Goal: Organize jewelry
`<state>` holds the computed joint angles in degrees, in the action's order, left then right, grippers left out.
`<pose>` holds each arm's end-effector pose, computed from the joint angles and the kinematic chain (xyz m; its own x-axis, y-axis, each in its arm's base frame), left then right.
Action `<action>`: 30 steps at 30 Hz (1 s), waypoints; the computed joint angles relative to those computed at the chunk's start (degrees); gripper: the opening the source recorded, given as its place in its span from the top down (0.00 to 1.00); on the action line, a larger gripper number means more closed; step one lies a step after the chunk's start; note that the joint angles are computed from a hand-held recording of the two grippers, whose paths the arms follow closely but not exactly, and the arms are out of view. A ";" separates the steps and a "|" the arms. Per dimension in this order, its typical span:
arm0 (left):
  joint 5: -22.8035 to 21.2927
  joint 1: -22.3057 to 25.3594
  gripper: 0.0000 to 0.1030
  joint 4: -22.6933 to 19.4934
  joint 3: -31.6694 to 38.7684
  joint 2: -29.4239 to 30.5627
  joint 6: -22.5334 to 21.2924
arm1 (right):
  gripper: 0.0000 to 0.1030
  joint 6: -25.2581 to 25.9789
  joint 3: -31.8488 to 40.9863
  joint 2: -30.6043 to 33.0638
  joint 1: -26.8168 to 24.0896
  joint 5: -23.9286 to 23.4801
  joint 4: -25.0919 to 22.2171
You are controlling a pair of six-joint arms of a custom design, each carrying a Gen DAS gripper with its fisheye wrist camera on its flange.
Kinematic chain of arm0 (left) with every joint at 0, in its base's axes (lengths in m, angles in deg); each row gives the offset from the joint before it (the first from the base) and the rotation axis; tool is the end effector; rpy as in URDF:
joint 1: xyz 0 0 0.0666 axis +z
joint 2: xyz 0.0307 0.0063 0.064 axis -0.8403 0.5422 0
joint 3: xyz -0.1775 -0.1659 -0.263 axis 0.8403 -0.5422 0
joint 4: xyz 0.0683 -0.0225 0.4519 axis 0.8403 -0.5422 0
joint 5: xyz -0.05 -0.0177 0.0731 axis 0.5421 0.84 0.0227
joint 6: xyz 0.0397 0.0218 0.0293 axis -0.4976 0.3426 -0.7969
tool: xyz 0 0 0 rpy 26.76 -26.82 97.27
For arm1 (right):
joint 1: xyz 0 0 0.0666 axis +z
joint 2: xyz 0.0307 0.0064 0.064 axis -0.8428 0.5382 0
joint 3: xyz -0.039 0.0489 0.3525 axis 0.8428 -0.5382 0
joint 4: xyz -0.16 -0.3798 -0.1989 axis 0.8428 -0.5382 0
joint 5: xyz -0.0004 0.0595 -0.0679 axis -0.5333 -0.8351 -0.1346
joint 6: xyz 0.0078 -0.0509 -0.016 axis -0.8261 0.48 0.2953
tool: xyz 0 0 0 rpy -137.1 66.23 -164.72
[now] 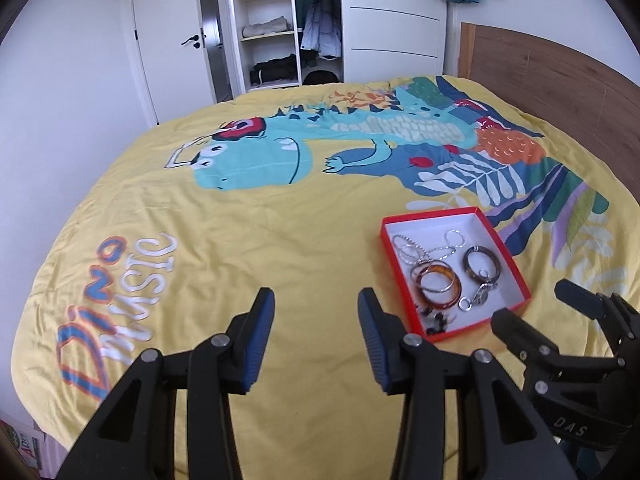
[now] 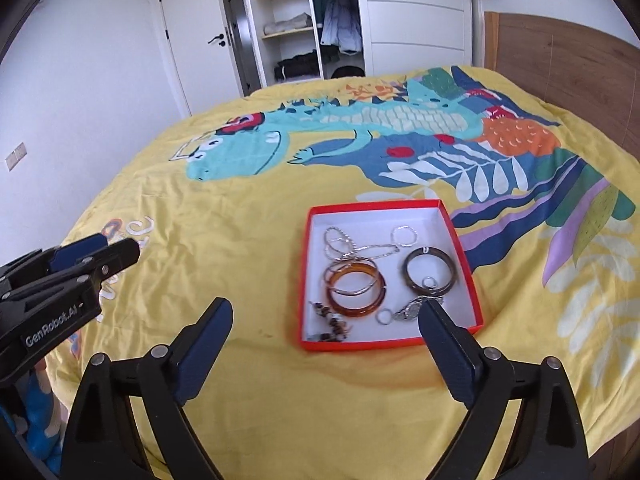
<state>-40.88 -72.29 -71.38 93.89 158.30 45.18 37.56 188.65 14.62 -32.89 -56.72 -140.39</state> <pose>0.6155 -0.1643 0.5640 -0.6727 0.1994 -0.7125 0.2270 0.9722 0.0578 0.5742 0.2511 0.5408 -0.7134 0.1648 -0.6812 0.1092 0.9862 0.1242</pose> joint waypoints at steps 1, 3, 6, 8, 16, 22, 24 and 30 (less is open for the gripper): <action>-0.12 0.44 0.60 0.81 -1.93 -1.67 -0.36 | 0.08 -0.34 0.20 -0.01 0.61 0.26 0.00; -0.56 1.28 0.60 2.24 -5.54 -4.93 -0.95 | 0.02 -1.01 0.88 0.14 2.14 1.25 -0.37; -0.02 2.65 0.60 3.32 -8.77 -8.28 -1.17 | 0.01 -1.91 1.46 0.08 4.33 3.26 -0.62; 0.41 3.52 0.60 3.76 -10.36 -10.14 -1.13 | 0.01 -2.57 1.91 0.13 5.39 4.00 -0.98; 1.66 6.54 0.59 6.59 -16.68 -16.54 -1.38 | 0.00 -3.37 2.80 -0.07 9.00 7.63 -2.12; 2.45 8.77 0.59 7.98 -20.70 -20.27 -1.19 | 0.00 -3.68 2.39 -0.80 11.09 9.80 -2.39; 2.71 9.40 0.59 8.63 -22.00 -21.42 -1.50 | 0.00 -3.84 2.06 -1.10 11.75 10.29 -2.46; 3.45 10.74 0.59 9.79 -25.09 -24.35 -1.82 | 0.00 -4.64 0.50 -2.44 13.51 12.56 -2.32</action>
<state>-37.44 -61.56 -61.59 68.79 133.95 43.36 32.92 189.14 12.18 -19.38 -44.16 -142.71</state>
